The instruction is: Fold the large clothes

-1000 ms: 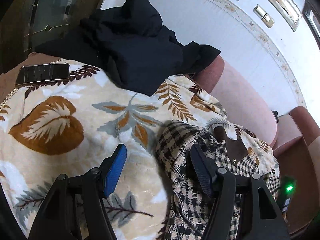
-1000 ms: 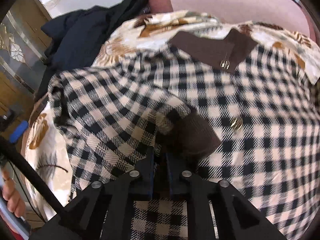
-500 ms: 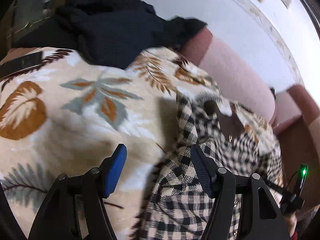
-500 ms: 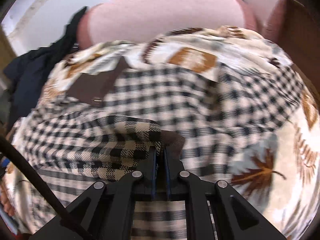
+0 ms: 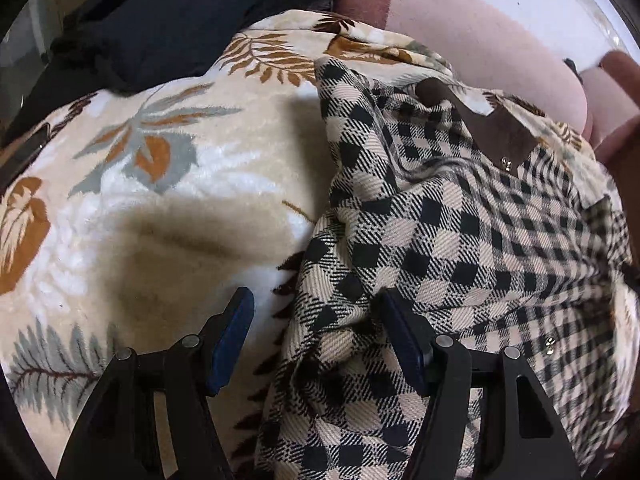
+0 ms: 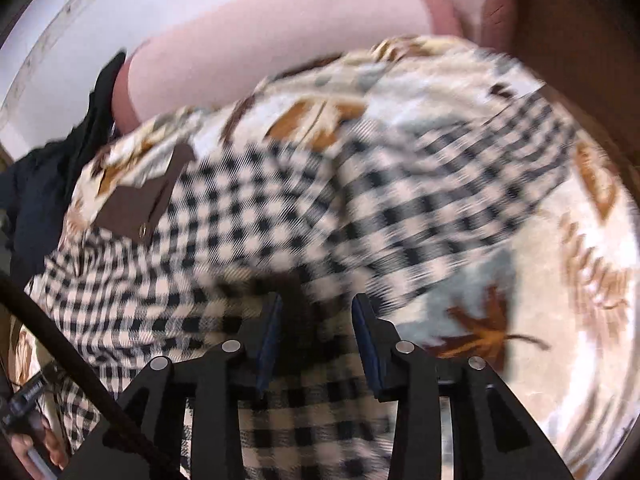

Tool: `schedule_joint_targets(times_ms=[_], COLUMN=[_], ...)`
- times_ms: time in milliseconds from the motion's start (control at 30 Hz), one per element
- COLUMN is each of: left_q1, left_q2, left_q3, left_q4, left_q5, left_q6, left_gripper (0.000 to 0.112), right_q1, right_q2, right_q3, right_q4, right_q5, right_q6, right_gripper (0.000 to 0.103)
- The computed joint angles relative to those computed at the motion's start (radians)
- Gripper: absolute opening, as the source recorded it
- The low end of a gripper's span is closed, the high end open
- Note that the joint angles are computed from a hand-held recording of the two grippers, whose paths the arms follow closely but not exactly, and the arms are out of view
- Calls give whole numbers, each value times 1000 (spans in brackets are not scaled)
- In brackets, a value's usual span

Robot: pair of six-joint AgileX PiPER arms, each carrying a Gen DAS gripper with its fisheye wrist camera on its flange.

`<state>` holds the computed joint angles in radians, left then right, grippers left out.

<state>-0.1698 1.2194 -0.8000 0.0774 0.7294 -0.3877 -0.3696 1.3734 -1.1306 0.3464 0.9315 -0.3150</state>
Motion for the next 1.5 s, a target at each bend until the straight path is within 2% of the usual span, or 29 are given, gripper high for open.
schedule_joint_targets(times_ms=[100,233,300,367,400,467,500,533,567,667,733,833,933,1000,1067,1133,1267,1433,1500], left_q1=[-6,29,34,30,25,23,23,22,22,22,29,31,17,16,23,39,77,174,159], left_q2=[2,-21,-35,-45,-48,-49,-49,-49,-48,-53,-57,-60,-62,-65,-70,-96,-125,-15,-23], left_q3=[-6,0,15,27,31,32,31,30,29,33,35,40,41,38,22,10,-5,-21,-19], left_q4=[14,-35,-47,-40,-32,-29,-29,-28,-27,-27,-39,-39,-16,-15,-27,-41,-37,-114,-87], left_q5=[11,26,15,6,3,2,3,4,5,5,6,1,3,14,45,62,46,64,64], left_q6=[-20,29,51,58,57,56,54,52,50,57,75,78,59,61,72,83,64,116,98], left_gripper=[64,61,61,61,61,61,61,61,61,61,62,62,62,62,60,52,50,48,48], right_q1=[-20,11,37,55,57,47,36,16,20,51,41,63,82,53,7,23,159,408,504], right_q2=[-23,-18,-20,-8,7,60,100,149,182,129,47,-41,-43,-63,-62,-52,-32,58,118], right_q3=[-16,-10,13,35,41,32,16,-16,-43,-67,-65,-41,-20,11,17,17,12,-48,-91], right_q4=[53,140,115,71,60,62,92,153,175,147,196,165,56,33,106,122,98,75,98], right_q5=[37,87,51,-10,-30,-34,-10,48,86,58,52,36,7,-41,-26,-20,-33,-57,-60], right_q6=[-50,-76,-36,19,37,47,26,-28,-45,-49,-109,-144,-74,-32,-71,-75,-39,61,84], right_gripper=[39,39,41,57,60,59,53,22,8,7,7,9,37,37,37,37,37,37,37])
